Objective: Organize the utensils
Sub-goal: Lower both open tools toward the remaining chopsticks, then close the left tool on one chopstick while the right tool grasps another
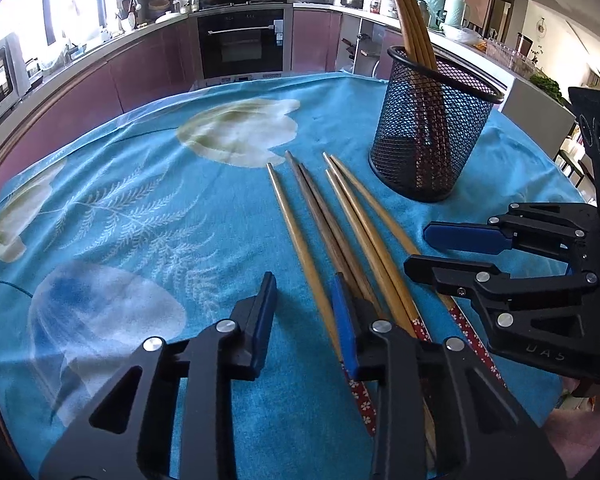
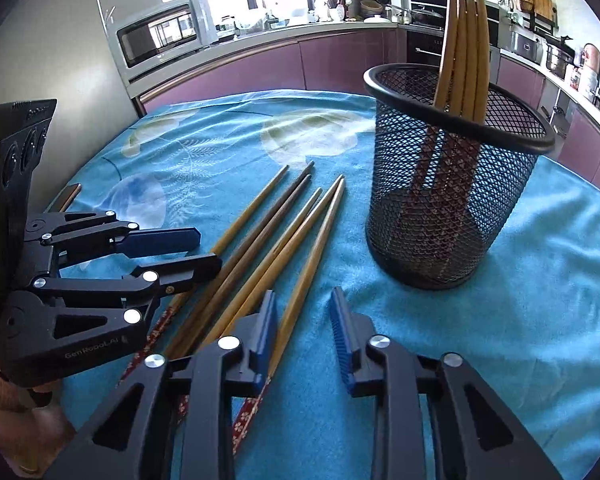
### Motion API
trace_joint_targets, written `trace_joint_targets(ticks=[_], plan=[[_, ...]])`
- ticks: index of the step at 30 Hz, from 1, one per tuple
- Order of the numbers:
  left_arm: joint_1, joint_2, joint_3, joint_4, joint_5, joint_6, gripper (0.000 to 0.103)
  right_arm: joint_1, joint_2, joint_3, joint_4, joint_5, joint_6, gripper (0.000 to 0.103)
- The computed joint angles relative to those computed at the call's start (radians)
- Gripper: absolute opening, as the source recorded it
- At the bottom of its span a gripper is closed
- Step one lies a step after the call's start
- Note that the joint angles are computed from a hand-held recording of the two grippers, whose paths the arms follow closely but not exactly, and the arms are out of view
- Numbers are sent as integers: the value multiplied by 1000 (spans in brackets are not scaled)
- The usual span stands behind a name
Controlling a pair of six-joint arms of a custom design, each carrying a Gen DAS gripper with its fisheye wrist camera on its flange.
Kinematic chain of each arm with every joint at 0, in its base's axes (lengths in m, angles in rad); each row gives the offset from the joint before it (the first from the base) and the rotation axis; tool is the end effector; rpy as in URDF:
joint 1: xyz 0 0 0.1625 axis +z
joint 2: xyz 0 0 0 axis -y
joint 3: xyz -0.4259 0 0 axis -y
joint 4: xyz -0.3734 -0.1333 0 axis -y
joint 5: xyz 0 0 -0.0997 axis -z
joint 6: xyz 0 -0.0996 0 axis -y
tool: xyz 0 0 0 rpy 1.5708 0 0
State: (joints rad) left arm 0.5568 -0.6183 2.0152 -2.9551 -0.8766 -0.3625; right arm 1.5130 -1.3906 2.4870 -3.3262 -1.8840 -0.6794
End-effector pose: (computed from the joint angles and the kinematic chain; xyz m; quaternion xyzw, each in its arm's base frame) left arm -0.3292 -0.4370 -0.0362 0.3030 0.8902 -0.2115 0.2665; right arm 0.0803 -0.3890 0.2355 0.2378 -0.9053 0.2450 0.2528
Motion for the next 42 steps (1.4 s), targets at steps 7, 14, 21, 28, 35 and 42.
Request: trace_joint_targets(ticks=[7,14,21,28,35,42], plan=[[5,0,-4,-8,-9,-22,12,-33,-30,-3,37,44,41,8],[6,-7,11,-25,-10,-59,8,-65,-69,2,70,88,64,6],[-5,-26,42,-57,-17,-65,8,-89,-130,17,108,148,51,6],[-23,-43,73,-88,-39,-50,8,-80,-147,18,158,186,32,6],[-25,-32,69,-64,-62,-43,8,-60,-123,5,190,153,19,6],[-15,-27,53,-36,-66,-26,8,-43,-78,-14,173,108,25,8]])
